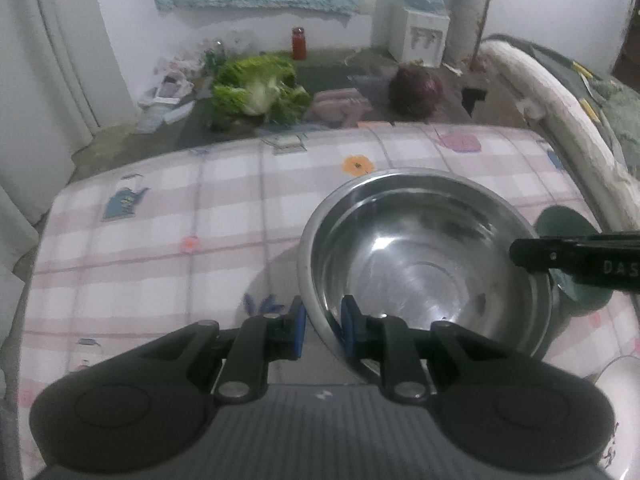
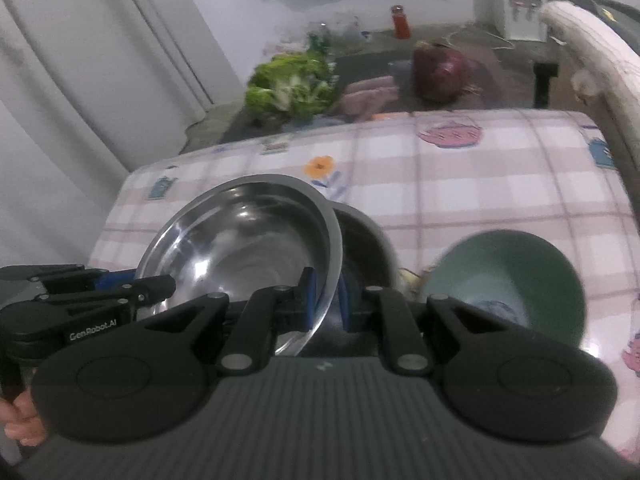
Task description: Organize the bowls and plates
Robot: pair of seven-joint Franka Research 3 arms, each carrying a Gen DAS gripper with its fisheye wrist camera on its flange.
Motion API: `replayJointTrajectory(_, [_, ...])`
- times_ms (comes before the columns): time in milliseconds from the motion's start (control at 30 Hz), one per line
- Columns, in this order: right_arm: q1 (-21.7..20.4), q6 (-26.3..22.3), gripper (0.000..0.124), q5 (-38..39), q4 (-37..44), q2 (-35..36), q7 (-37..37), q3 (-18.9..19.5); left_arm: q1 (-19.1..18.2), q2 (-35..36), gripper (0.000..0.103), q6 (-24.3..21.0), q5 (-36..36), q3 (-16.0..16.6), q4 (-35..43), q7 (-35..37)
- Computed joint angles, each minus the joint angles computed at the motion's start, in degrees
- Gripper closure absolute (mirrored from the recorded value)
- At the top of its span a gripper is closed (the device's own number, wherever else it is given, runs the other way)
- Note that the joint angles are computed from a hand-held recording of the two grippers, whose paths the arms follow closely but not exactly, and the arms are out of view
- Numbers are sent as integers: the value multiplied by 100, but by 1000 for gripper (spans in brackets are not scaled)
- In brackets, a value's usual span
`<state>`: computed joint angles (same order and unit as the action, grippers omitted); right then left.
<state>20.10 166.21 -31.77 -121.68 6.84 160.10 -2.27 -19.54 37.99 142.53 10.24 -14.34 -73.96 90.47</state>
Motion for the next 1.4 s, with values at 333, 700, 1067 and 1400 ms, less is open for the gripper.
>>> replayJointTrajectory(333, [4, -100, 111, -251, -45, 126, 59, -112, -283, 266, 81, -269, 313, 154, 290, -119])
replayJointTrajectory(700, [46, -323, 105, -529, 123, 158, 114, -161, -173, 132, 68, 54, 320, 89, 16, 19])
replayJointTrajectory(1067, [-19, -418, 103, -26, 443, 493, -379, -131, -234, 377, 70, -113, 413, 146, 302, -15])
replayJointTrajectory(1400, [165, -10, 101, 826, 550, 703, -987, -155, -113, 290, 71, -145, 418, 271, 195, -206])
